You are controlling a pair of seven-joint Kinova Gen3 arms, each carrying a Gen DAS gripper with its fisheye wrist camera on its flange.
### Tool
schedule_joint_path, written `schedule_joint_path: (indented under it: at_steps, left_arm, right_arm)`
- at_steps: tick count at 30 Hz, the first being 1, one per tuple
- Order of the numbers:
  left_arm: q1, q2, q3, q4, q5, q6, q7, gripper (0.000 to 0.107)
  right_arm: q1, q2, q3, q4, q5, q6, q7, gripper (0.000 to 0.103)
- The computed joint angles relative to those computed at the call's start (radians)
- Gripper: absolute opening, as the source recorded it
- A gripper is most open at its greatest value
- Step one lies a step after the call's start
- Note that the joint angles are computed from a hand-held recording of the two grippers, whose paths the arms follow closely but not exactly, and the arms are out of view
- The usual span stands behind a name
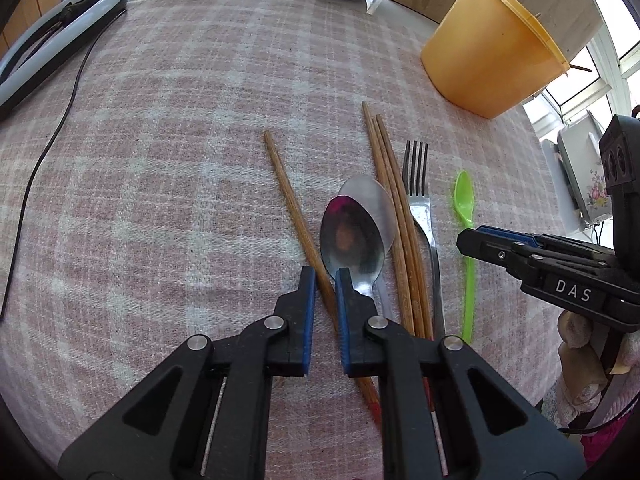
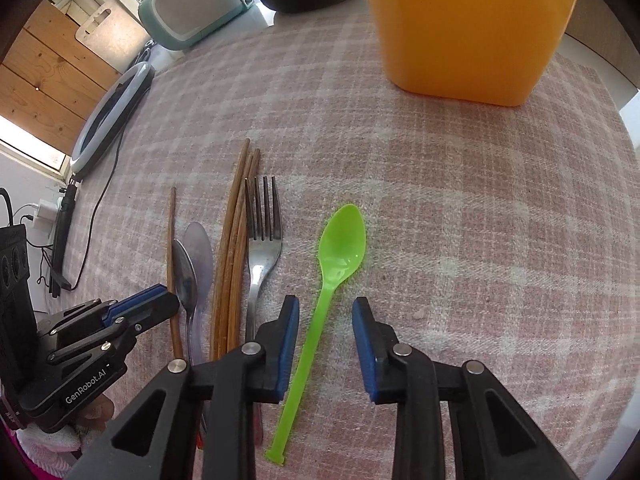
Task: Organize utensils
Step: 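Grasp a chopstick with left tool while right tool grasps the green plastic spoon, then carry chopstick and green spoon into the yellow container and open both tools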
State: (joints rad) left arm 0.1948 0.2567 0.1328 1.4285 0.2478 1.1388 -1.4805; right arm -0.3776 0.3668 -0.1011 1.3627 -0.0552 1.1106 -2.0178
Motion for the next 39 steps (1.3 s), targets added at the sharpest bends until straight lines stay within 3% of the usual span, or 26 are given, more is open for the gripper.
schedule_joint_path:
  at_steps: [6,10,13,22,25,30,39]
  left_arm:
    - [0.024,0.012,0.002,-0.023,-0.046,0.005,0.011,0.011]
    - [-0.005,0.007,0.004,-0.009,-0.003,-0.008,-0.035,0.010]
    - [-0.020,0.001,0.000,-0.001,0.009,-0.004,-0.061,0.008]
    - [0.009,0.041,-0.004,-0.087,-0.057,0.088,-0.062,0.010]
    - [0.014,0.046,-0.003,-0.083,-0.069,0.051,-0.086,0.011]
    - [-0.047,0.044,-0.005,-0.057,0.036,0.035,-0.102,0.004]
    - [-0.150,-0.045,-0.026,0.060,0.196,-0.038,-0.139,0.004]
  right_arm:
    - [-0.065,0.044,0.013,-0.079,0.091,0.084,-0.034,0.027]
    - [-0.093,0.055,0.021,-0.099,0.141,0.117,-0.038,0.011]
    - [-0.084,0.055,0.021,-0.099,0.138,0.121,-0.036,0.005]
    - [-0.079,0.067,0.016,-0.127,0.132,0.161,-0.007,0.009]
    - [-0.088,0.087,0.018,-0.157,0.141,0.183,0.003,0.009]
    - [-0.084,0.081,0.019,-0.141,0.131,0.155,0.006,0.004]
    - [-0.016,-0.015,0.004,0.001,0.046,0.012,0.019,0.003]
